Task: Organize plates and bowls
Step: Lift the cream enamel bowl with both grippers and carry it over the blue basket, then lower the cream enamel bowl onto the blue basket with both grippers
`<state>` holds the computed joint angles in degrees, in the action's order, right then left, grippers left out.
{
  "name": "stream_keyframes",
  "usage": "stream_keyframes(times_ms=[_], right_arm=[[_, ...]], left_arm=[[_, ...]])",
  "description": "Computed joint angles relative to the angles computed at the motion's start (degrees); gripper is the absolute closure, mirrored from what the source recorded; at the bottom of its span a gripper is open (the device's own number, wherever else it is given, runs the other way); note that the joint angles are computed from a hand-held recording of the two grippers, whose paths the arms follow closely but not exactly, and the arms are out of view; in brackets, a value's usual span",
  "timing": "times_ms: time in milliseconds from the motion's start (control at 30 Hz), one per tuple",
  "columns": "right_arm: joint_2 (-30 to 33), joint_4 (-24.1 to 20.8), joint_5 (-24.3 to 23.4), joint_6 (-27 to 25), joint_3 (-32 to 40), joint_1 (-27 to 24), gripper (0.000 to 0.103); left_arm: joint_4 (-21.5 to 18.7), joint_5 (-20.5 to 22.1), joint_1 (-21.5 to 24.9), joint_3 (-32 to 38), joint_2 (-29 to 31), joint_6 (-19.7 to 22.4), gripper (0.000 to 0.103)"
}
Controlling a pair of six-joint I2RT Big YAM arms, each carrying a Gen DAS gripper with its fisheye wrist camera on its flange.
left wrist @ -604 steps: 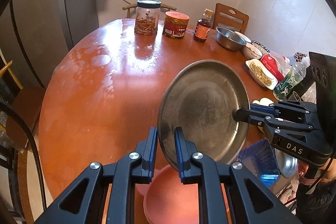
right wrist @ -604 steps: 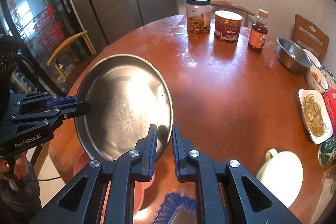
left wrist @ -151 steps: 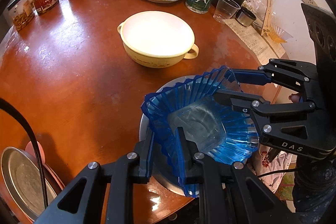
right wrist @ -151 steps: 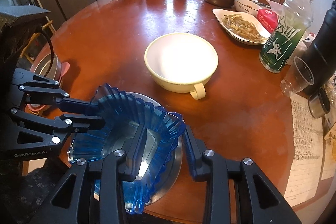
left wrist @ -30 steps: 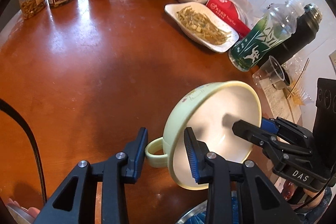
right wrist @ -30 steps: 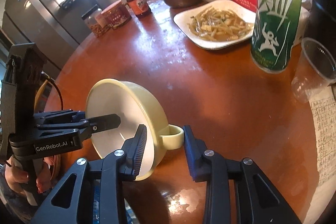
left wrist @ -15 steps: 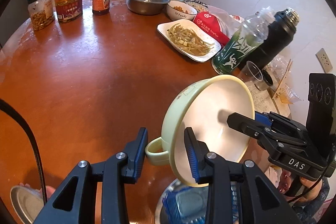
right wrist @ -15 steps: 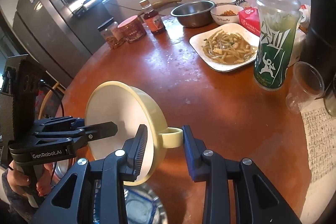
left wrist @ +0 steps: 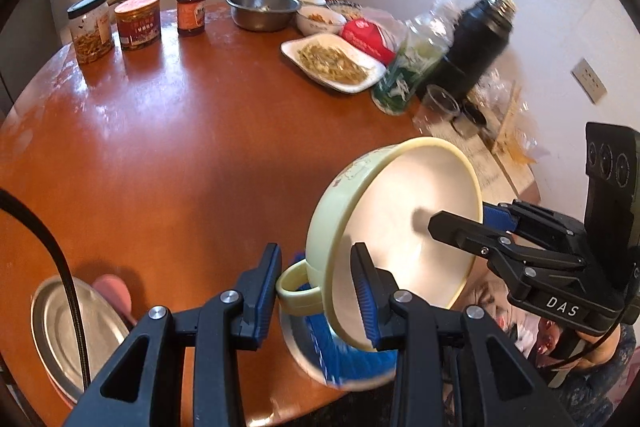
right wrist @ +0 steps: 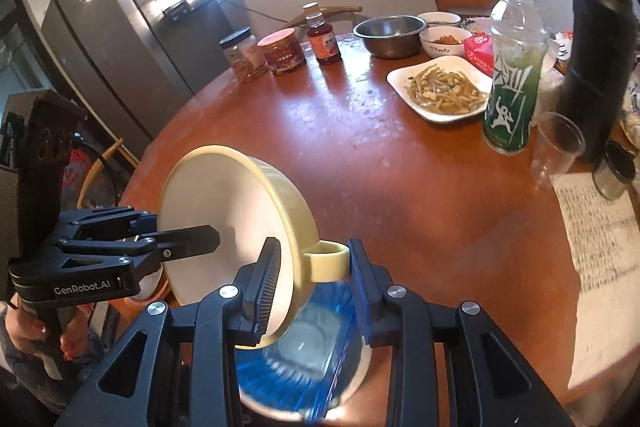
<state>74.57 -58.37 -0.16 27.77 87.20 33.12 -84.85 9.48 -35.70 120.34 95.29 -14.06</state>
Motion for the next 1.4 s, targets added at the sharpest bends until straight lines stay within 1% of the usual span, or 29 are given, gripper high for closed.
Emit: stream_keyframes(times_ms=[133, 267, 467, 667, 767, 933, 1200, 1400], right_arm=[[-2.27, -1.63, 1.71, 1.84, -2.34, 2.45, 0.068], [-3.5, -3.34, 3.41, 3.12, -3.99, 4.64, 0.068], [-4.33, -4.09, 3.67, 3.99, -5.66, 5.4, 0.068], [-3.99, -4.41, 3.34, 3.38, -6.21, 4.89, 0.067], [-3.5, -4.53, 3.46, 2.76, -6.02, 4.62, 0.067], [-2.66, -4.79, 3.39, 1.69, -5.56, 3.94, 0.067], [-1.65, -5.08, 2.67, 1.14, -5.13, 3.47, 0.066], [-1.17, -4.61, 1.92, 0.54, -5.37, 2.71, 0.066]], left_arm=[[-0.29, 0.46, -0.91, -4.53, -2.58, 0.47, 0.067], [-0.42, -0.05, -1.94, -7.76, -4.03, 0.56, 0.067], [-0.3, -1.21, -3.03, -9.93, -4.78, 0.67, 0.067], [-0.3, -2.15, -3.7, -10.41, -4.28, 0.76, 0.067], [-0.71, -1.73, -3.52, -9.98, -3.56, 0.77, 0.067], [-0.95, -2.25, -3.69, -9.34, -2.7, 1.21, 0.067], [-1.05, -2.36, -3.39, -8.84, -1.56, 1.6, 0.067], [-0.97, -1.4, -2.96, -8.26, -0.96, 2.03, 0.067]])
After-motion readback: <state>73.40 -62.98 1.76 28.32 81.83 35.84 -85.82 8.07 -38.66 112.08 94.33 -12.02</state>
